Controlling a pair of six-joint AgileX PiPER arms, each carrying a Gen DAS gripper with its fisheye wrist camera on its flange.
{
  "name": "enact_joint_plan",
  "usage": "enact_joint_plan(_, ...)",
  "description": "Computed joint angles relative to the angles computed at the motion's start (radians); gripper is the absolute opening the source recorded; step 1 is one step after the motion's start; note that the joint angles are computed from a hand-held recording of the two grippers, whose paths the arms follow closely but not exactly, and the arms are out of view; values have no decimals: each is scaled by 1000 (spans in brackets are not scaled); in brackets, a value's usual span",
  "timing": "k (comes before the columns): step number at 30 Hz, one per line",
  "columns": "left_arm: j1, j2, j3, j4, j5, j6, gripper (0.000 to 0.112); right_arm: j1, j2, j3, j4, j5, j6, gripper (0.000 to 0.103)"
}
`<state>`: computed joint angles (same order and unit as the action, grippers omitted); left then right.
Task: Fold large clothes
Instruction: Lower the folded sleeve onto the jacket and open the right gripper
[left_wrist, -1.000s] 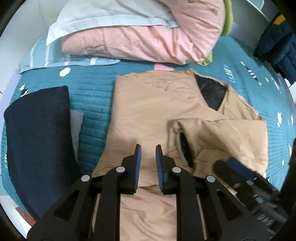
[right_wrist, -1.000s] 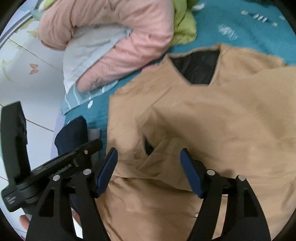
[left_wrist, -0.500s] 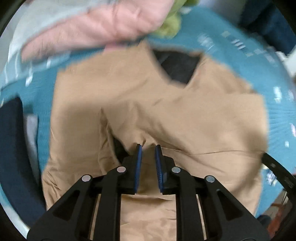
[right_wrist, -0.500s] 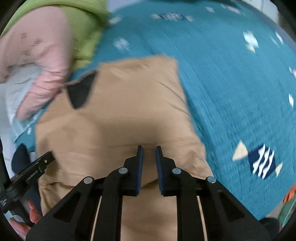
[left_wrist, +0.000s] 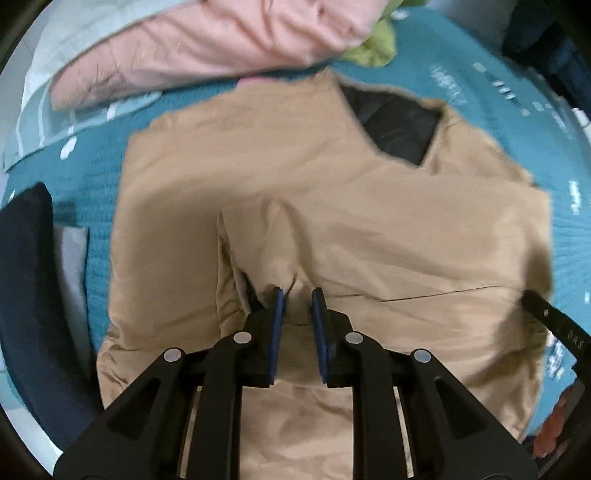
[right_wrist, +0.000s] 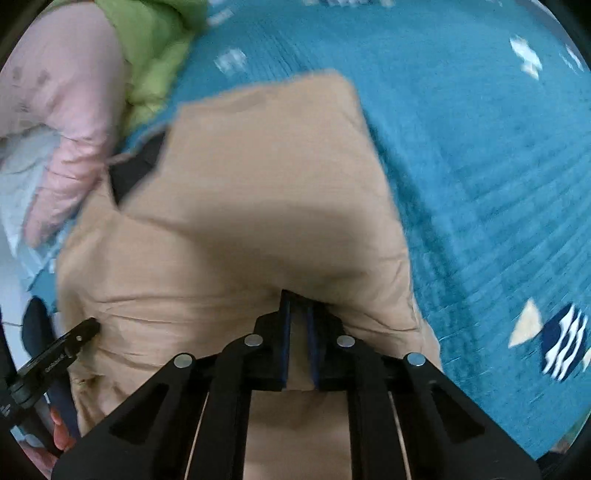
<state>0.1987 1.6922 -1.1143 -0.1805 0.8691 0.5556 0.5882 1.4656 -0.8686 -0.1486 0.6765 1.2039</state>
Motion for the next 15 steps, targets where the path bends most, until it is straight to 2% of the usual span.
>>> enact_joint_plan(4,14,-17,-75,-94,73,47,18,-23,-37,-67,-68,46,14,8)
enact_joint_plan(7,-41,36,-129,-23,38,-41,18,-72,49,-162,-95,69,-50,8)
enact_joint_plan(9,-76,104,-167,31,31,-118,18,-126,153,-211,-38,55,-142,8)
enact_joint_plan(11,-119,176,-177,125,-18,-202,17,-169,246,-229,34,46,-213,7)
enact_joint_plan(12,-106,190,-164,146,-39,-198,17,-190,291,-224,59,28,-233,1)
enact_joint_plan(14,-96,226,-161,125,-82,-183,17,-224,305,-163,112,-81,-264,0)
enact_joint_plan(15,-95,223,-156,120,-97,-177,17,-236,296,-142,135,-108,-283,0)
